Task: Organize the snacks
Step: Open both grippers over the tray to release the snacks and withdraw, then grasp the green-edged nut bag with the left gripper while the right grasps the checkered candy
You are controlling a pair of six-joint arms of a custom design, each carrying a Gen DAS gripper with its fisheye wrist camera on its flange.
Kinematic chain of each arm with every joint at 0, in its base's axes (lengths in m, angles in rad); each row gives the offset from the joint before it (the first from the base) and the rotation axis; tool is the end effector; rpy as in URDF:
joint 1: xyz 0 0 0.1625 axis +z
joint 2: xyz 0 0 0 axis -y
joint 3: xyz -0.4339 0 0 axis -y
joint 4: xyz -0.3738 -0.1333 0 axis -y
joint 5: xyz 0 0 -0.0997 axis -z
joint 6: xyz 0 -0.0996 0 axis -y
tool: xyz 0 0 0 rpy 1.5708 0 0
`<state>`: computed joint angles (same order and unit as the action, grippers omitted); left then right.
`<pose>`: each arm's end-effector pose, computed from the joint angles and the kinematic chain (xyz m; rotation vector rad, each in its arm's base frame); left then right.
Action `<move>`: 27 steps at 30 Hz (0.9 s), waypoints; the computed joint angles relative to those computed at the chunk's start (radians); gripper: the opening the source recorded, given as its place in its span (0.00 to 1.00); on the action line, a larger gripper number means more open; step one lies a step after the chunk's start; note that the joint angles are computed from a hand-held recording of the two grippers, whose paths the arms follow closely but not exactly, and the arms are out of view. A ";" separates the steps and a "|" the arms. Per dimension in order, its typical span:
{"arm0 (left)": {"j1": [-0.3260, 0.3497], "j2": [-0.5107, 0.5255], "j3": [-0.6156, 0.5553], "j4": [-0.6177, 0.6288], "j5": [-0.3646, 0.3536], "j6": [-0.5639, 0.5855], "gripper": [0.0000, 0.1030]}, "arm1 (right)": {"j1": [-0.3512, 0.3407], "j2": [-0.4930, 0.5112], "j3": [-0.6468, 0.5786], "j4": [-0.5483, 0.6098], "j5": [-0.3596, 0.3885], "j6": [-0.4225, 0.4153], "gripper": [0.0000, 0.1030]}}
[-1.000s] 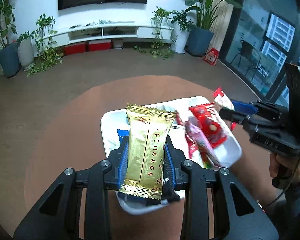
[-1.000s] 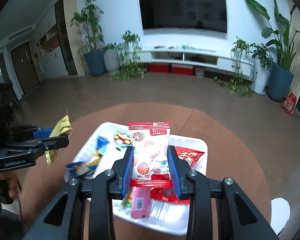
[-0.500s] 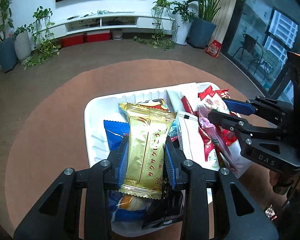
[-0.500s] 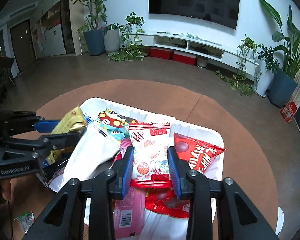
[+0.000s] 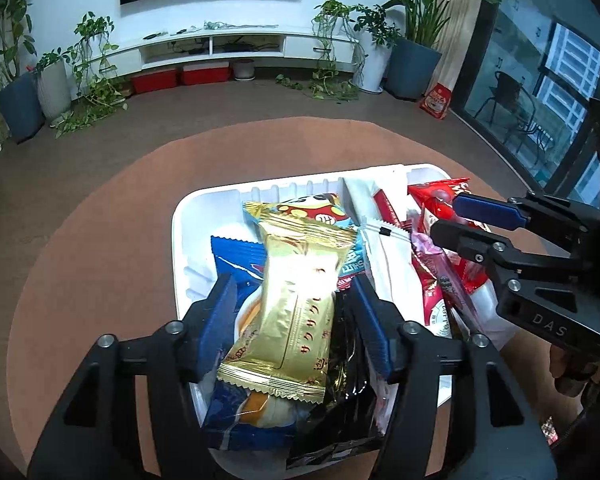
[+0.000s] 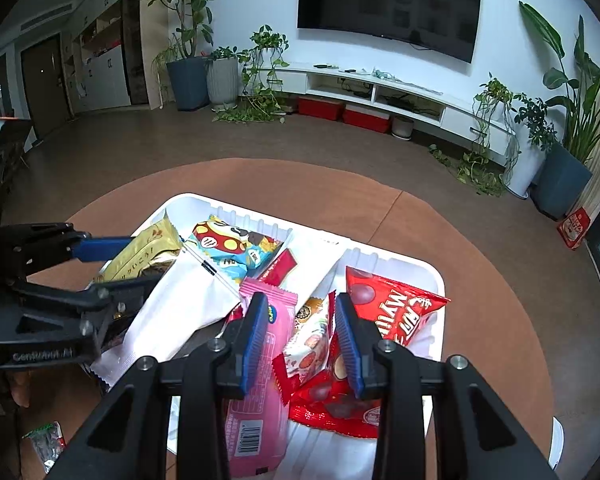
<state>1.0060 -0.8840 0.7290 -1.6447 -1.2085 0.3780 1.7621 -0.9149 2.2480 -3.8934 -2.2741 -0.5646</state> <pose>-0.2658 -0.7345 0.4877 1.2103 2.5034 -0.3657 0.1572 -0.4492 0.1847 0.3903 -2.1144 0.9746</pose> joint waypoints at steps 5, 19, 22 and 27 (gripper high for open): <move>0.000 -0.017 0.018 -0.037 0.008 -0.004 0.77 | 0.015 -0.003 -0.001 -0.005 -0.018 -0.005 0.39; -0.006 -0.238 0.202 -0.199 -0.105 0.129 1.00 | 0.040 -0.195 0.164 -0.053 0.202 0.040 0.95; -0.017 -0.342 0.322 -0.298 -0.107 0.175 1.00 | 0.040 -0.275 0.243 -0.050 0.303 0.072 1.00; -0.031 -0.477 0.438 -0.304 -0.144 0.206 1.00 | 0.071 -0.327 0.343 -0.061 0.350 0.137 1.00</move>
<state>0.9748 -1.3606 1.1668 -1.9482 -1.3523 0.5840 1.8326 -1.2424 2.5915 -3.9541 -1.9238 -0.4274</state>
